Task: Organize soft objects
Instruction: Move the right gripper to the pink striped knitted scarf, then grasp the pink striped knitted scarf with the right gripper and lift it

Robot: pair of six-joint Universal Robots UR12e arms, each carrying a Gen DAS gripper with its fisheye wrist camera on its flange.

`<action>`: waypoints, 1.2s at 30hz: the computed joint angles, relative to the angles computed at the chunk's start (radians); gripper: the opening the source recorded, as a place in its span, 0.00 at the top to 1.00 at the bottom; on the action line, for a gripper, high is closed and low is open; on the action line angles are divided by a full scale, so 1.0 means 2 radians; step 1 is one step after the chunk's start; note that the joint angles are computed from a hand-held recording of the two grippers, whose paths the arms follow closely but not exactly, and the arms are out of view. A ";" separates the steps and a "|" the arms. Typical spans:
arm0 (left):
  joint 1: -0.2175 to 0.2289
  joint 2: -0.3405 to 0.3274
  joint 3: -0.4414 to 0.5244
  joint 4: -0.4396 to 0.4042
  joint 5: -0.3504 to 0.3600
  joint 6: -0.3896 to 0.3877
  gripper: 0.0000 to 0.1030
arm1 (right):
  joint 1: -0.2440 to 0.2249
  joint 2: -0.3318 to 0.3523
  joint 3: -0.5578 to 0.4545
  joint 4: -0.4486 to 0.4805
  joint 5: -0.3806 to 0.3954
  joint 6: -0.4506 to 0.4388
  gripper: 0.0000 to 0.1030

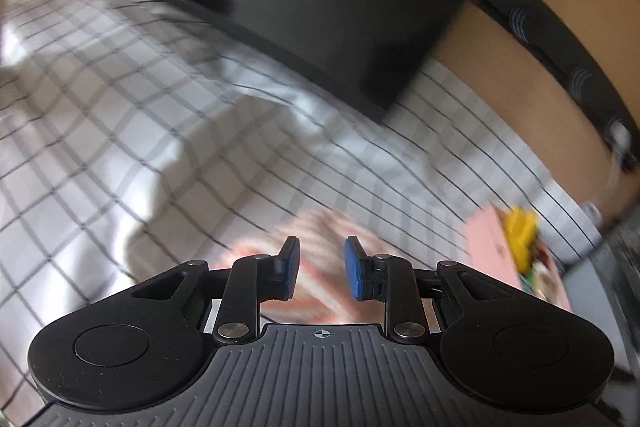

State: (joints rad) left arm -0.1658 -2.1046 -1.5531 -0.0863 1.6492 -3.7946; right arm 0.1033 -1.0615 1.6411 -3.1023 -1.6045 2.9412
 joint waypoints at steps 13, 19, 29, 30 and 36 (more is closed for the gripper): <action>0.018 0.037 -0.058 -0.007 -0.067 0.010 0.74 | 0.019 0.078 -0.131 0.093 0.065 -0.059 0.08; 0.019 0.048 -0.081 0.009 -0.061 -0.012 0.74 | 0.013 0.084 -0.171 0.185 0.117 0.013 0.80; 0.017 0.025 -0.056 0.033 -0.092 -0.007 0.74 | -0.001 -0.006 -0.081 0.044 0.184 0.017 0.82; 0.017 0.023 -0.053 0.031 -0.100 -0.002 0.74 | 0.000 -0.004 -0.082 0.040 0.178 0.016 0.82; 0.015 0.023 -0.047 0.017 -0.115 0.019 0.74 | -0.001 0.030 -0.107 0.079 0.170 0.094 0.82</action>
State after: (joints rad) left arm -0.1364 -2.0581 -1.6478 -0.0526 1.4183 -3.7569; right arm 0.1005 -1.0013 1.4276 -2.9441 -1.2650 3.1298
